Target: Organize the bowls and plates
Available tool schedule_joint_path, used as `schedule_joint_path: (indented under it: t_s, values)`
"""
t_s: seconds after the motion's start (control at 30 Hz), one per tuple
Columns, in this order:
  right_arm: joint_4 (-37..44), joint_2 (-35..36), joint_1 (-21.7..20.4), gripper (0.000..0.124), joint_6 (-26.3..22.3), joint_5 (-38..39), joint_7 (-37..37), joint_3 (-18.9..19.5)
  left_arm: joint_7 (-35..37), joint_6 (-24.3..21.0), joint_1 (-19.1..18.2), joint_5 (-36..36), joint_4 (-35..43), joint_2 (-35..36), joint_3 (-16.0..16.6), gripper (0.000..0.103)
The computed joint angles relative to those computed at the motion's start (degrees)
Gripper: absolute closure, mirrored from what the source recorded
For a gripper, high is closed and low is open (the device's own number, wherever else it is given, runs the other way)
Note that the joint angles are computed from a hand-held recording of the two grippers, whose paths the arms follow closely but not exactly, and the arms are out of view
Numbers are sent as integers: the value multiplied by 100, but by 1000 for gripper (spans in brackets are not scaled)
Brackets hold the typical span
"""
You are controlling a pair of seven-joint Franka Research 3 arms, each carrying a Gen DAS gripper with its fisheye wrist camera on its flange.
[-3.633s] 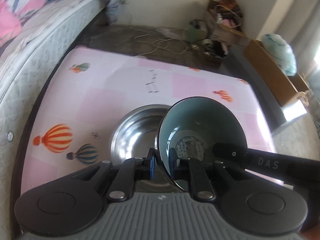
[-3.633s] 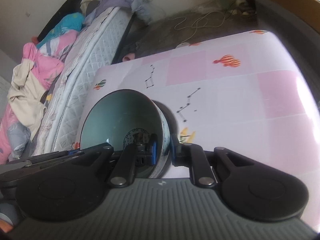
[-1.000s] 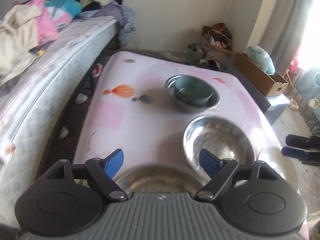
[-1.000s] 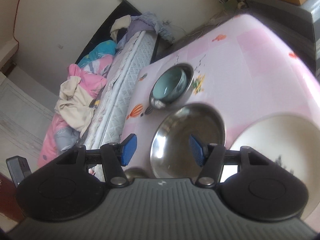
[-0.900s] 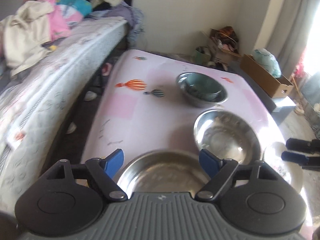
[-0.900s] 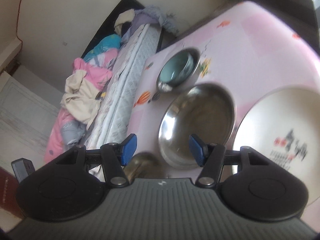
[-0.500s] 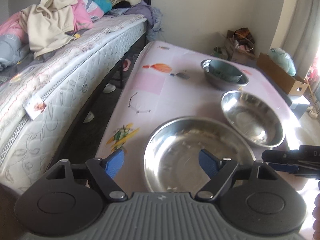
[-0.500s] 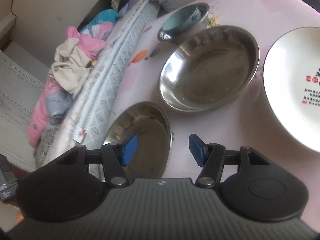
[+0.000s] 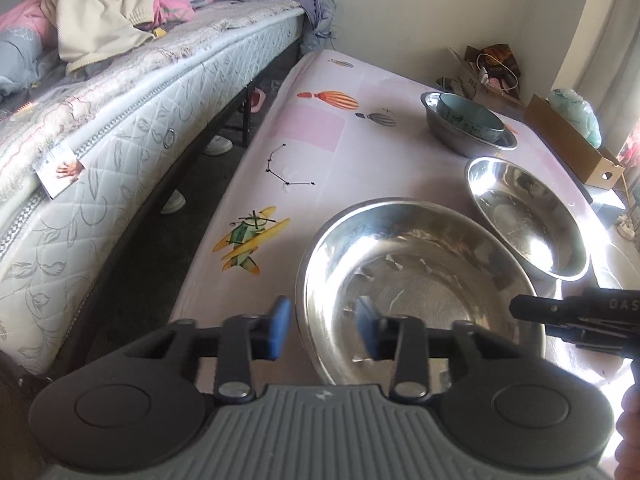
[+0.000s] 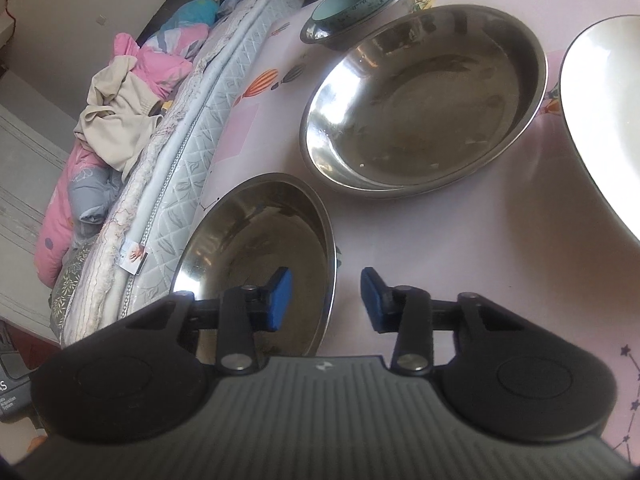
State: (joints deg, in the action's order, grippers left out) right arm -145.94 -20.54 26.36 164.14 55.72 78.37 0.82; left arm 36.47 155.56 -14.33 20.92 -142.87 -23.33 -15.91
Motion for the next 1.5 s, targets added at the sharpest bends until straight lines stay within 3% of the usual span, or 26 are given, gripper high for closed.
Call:
schedule_joint_path:
  t_s: [0.13, 0.23, 0.43, 0.77, 1.2, 1.5]
  values:
    - [50, 116, 36, 108, 52, 88, -17, -13, 4, -2, 18, 19, -19, 18, 28, 84]
    - [42, 134, 60, 114, 98, 214, -120, -12, 189, 210, -122, -261, -145, -21, 228, 85]
    - [-32, 47, -27, 115, 92, -8, 41, 52, 699, 392, -357, -774, -325, -135, 461, 87]
    - [-124, -37, -39, 115, 70, -261, 195, 39, 1080, 155, -311, -950, -144, 36, 361, 86]
    - [-127, 66, 77, 114, 262, -193, 183, 16, 629, -172, -73, -371, 117, 265, -4, 85]
    - [-145, 158, 91, 116, 579, -429, 389, 155, 353, -250, -58, -18, 122, 240, -41, 88]
